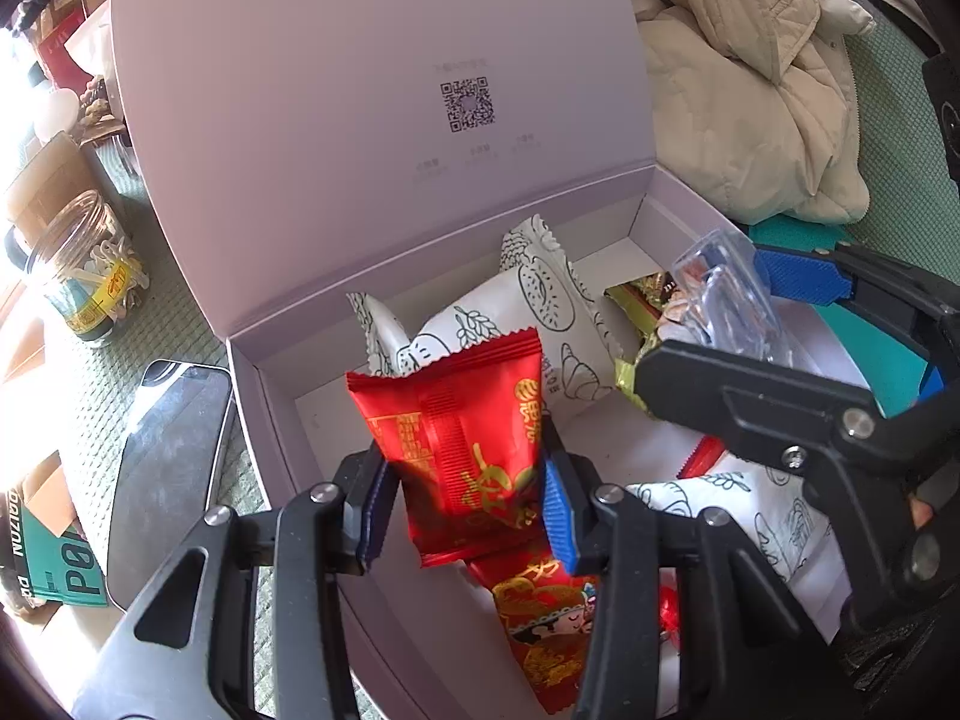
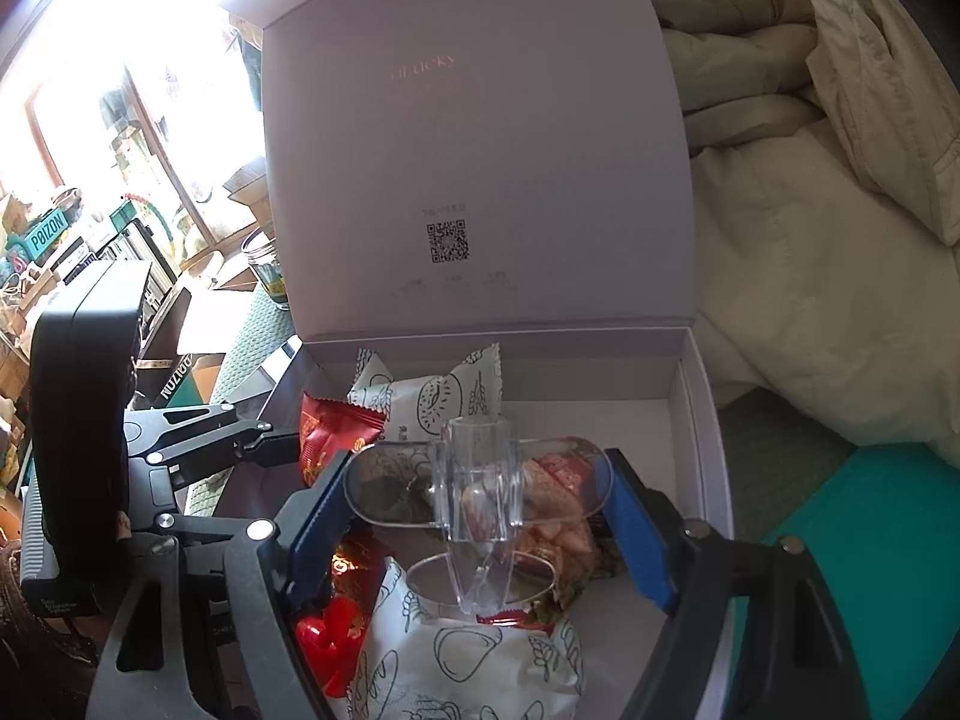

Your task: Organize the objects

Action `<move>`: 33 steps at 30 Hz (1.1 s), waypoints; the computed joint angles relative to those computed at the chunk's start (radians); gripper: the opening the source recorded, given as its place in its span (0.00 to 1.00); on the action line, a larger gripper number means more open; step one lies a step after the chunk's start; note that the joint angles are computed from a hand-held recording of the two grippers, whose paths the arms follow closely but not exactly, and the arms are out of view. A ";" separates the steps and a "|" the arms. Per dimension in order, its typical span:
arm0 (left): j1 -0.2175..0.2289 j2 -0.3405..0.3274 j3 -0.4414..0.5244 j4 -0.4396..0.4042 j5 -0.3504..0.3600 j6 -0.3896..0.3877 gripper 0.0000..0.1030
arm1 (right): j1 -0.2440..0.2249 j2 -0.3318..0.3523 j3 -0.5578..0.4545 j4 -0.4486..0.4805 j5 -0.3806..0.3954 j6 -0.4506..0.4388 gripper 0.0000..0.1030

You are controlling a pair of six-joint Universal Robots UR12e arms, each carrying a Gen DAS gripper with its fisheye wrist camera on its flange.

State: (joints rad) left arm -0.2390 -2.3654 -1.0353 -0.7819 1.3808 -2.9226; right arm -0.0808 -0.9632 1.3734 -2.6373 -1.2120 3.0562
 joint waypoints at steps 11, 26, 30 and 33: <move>-0.007 0.001 -0.012 0.028 0.022 0.041 0.40 | 0.018 0.013 -0.026 0.080 -0.044 -0.020 0.80; 0.001 0.019 -0.038 0.074 -0.034 -0.012 0.71 | 0.023 -0.005 -0.008 0.042 -0.061 -0.002 0.82; -0.002 0.033 -0.057 0.103 -0.003 -0.016 0.73 | 0.029 -0.018 0.002 0.030 -0.097 0.000 0.82; -0.004 0.040 -0.074 0.135 0.016 -0.032 0.73 | 0.032 -0.031 0.023 -0.014 -0.104 0.031 0.82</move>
